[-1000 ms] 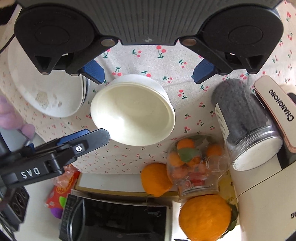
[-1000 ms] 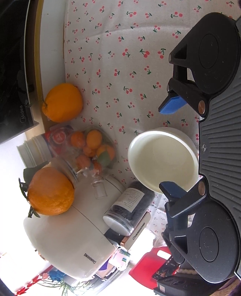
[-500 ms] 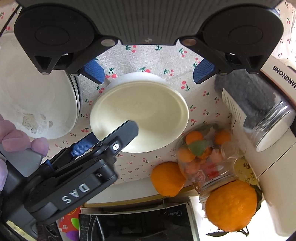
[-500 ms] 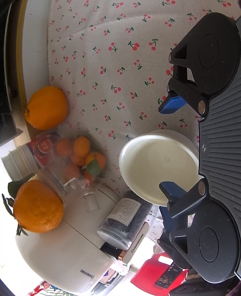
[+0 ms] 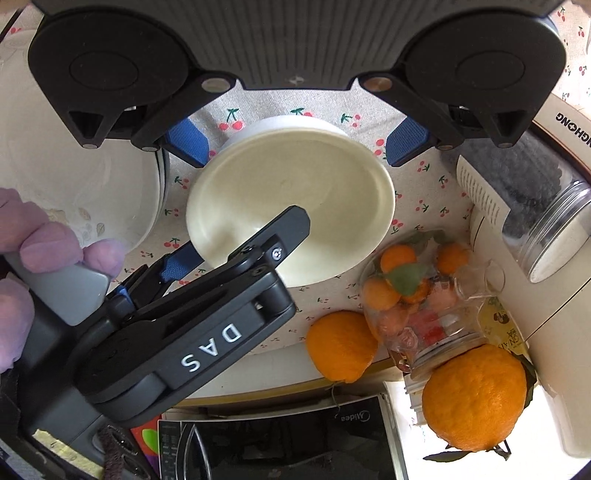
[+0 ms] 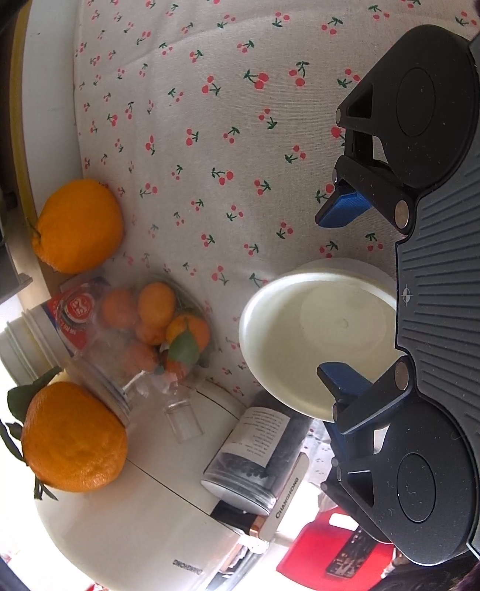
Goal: Organize plates and bowls
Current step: 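Reach the right gripper into the cream bowl and close on its rim, then lift the cream bowl with the right gripper and lower it onto the plate stack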
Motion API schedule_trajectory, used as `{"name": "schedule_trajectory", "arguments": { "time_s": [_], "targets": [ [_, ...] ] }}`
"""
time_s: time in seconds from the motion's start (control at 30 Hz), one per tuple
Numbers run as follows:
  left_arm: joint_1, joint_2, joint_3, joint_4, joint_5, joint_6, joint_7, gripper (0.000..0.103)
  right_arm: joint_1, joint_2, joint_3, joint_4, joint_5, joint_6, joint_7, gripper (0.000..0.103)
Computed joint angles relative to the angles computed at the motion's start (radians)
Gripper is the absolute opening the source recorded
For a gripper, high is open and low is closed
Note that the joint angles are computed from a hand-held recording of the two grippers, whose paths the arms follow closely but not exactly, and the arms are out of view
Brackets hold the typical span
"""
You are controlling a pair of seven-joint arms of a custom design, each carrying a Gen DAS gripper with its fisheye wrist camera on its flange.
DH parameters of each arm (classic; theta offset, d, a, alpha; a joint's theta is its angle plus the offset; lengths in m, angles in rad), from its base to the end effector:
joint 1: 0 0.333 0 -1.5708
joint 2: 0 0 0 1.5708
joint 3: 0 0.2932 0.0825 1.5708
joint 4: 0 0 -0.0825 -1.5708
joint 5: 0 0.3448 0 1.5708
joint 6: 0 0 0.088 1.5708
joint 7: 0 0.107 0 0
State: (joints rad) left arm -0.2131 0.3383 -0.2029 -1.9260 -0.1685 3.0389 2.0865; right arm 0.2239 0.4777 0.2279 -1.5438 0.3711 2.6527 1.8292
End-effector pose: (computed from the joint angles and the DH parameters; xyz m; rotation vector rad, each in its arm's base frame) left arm 0.5858 -0.2312 0.4125 -1.0325 2.3168 -0.8342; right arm 0.6340 0.2642 0.4490 -1.5893 1.8265 0.0896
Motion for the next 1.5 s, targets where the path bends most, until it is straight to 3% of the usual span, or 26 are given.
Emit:
{"name": "schedule_trajectory", "arguments": {
  "time_s": [0.33,0.53,0.83,1.1,1.5],
  "targets": [
    [-0.012,0.010,0.010,0.017,0.009,-0.009,-0.033,0.101,0.011,0.003,-0.012,-0.003,-0.032,0.003,0.032,0.080],
    [-0.001,0.012,-0.004,0.023,-0.001,-0.017,-0.033,0.099,0.012,0.002,-0.011,-0.008,-0.043,0.013,0.041,0.075],
    [0.002,0.009,-0.009,0.022,-0.015,-0.018,-0.031,0.098,0.012,0.003,-0.013,-0.014,-0.057,0.022,0.057,0.058],
    [0.013,0.007,-0.025,0.023,-0.034,-0.013,-0.019,0.097,0.012,0.001,-0.009,-0.014,-0.065,0.020,0.037,0.032],
    [0.038,0.001,-0.062,0.022,-0.096,0.011,0.023,0.095,0.028,-0.033,-0.026,-0.062,-0.126,0.086,0.025,0.028]
  ]
}}
